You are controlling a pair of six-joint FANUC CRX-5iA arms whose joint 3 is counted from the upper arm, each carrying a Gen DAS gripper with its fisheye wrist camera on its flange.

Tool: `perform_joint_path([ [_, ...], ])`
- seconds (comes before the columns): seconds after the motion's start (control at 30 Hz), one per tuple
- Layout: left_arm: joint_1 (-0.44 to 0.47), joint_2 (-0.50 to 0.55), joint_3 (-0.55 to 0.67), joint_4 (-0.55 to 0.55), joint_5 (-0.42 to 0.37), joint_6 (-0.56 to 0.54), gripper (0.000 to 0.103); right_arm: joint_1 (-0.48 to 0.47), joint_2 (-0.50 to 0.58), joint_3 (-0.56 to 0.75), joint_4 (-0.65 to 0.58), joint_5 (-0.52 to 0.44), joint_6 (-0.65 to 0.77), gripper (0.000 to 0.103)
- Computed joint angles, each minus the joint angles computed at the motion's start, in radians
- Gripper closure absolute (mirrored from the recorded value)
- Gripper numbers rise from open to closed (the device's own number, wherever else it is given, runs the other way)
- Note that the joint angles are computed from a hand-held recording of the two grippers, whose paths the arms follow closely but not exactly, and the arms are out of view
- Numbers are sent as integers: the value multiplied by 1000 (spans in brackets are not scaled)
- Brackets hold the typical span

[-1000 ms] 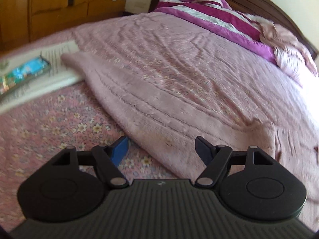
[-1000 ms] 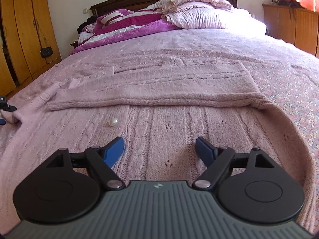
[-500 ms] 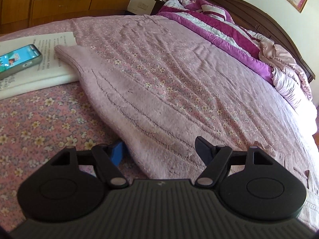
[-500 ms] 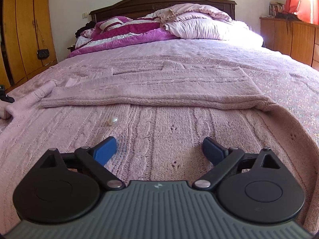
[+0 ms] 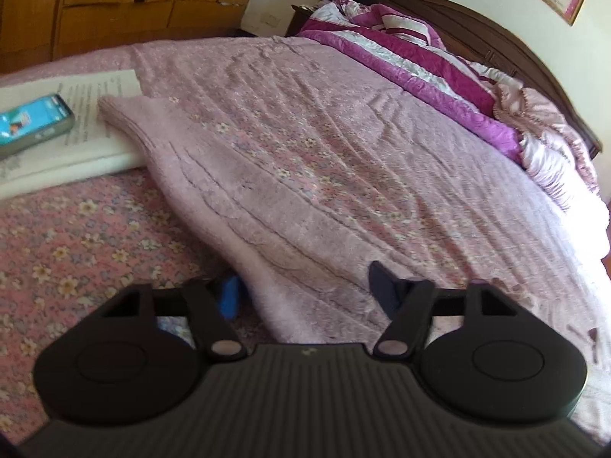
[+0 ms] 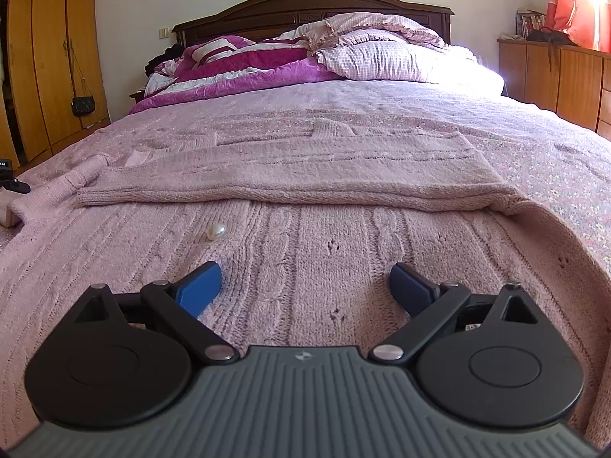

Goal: Fold small clothes

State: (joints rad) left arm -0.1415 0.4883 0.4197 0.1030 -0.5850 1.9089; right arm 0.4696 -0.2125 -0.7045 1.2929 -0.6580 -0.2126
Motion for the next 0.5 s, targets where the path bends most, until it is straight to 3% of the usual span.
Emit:
perform_joint_path([
  [0.07, -6, -1, 19, -62, -17, 42, 86, 0, 0, 1, -2, 1, 1, 4],
  [0.1, -1, -8, 1, -41, 3, 26, 90, 0, 0, 1, -2, 1, 1, 4],
  [0.2, 11, -39, -74, 42, 85, -35, 94, 1, 0, 2, -3, -1, 2, 4],
  [0.4, -12, -122, -179, 74, 252, -180, 94, 2, -14, -6, -4, 11, -9, 4],
  [0.5, -32, -146, -219, 170, 316, -299, 94, 6, -26, -8, -17, 10, -11, 4],
])
